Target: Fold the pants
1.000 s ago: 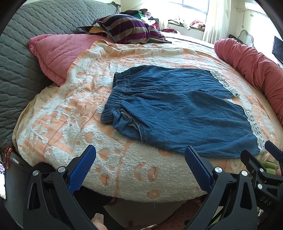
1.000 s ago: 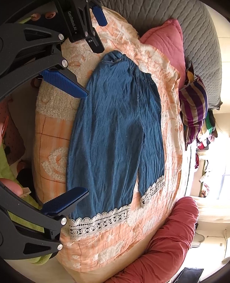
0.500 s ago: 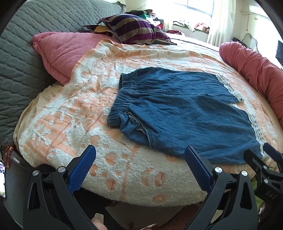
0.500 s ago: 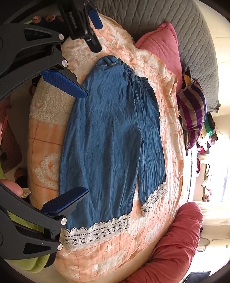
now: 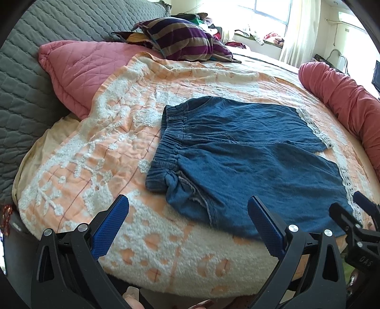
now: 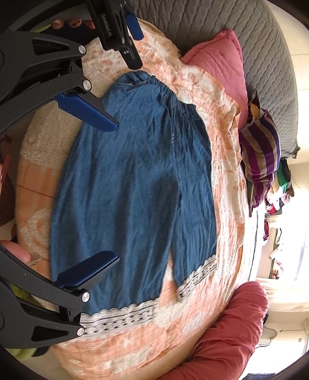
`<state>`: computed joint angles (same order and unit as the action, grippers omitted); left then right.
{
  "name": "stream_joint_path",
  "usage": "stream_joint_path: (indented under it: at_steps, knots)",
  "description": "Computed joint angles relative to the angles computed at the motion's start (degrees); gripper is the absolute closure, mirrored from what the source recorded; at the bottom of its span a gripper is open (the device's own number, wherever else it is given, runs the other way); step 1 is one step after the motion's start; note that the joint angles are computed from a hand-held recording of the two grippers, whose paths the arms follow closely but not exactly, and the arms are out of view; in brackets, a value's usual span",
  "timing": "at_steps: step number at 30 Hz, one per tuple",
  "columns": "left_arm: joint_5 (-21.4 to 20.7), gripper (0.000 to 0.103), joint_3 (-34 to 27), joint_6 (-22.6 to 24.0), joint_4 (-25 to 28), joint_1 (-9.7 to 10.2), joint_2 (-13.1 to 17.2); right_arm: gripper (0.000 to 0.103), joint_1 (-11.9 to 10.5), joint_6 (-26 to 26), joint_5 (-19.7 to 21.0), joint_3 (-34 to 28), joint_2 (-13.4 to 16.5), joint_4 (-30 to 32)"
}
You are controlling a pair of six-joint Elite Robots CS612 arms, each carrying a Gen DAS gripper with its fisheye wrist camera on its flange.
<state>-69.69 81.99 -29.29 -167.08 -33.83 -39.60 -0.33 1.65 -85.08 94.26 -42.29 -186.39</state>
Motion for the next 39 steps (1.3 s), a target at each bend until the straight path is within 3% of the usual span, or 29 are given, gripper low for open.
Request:
stream_joint_path:
  at_steps: [9,12,19,26,30,35,39]
  knots:
    - [-3.2,0.004,-6.8,1.1,3.7,2.71,3.2,0.008,-0.4,-3.7,3.7,-6.0,1.5,6.7]
    - [-4.0,0.004,-10.1,2.2,6.7,3.44,4.8,0.008,-0.3,-6.2,3.2,-8.8,2.6,8.6]
    - [-5.8,0.004,-18.6,4.8,11.9,5.67,8.8,0.008,-0.3,-12.1,6.2,-18.8,6.5,17.6]
    - [-6.1,0.004,-32.3,6.6,20.6,7.88,15.8,0.008,0.5,-23.4,10.5,-33.8,13.4,32.8]
    - [-8.3,0.004,-38.0,7.1,23.4,9.02,18.9,0.008,0.9,-26.1,11.9,-43.3,18.1,39.2]
    - [-9.5,0.004,-43.6,9.4,23.7,9.66,22.0,0.008,1.5,-29.1,8.6,-56.9,25.4,44.6]
    - [-9.6,0.007,-48.0,13.7,26.2,9.50,24.6,0.008,1.7,-31.4,7.7,-71.6,32.8,55.0]
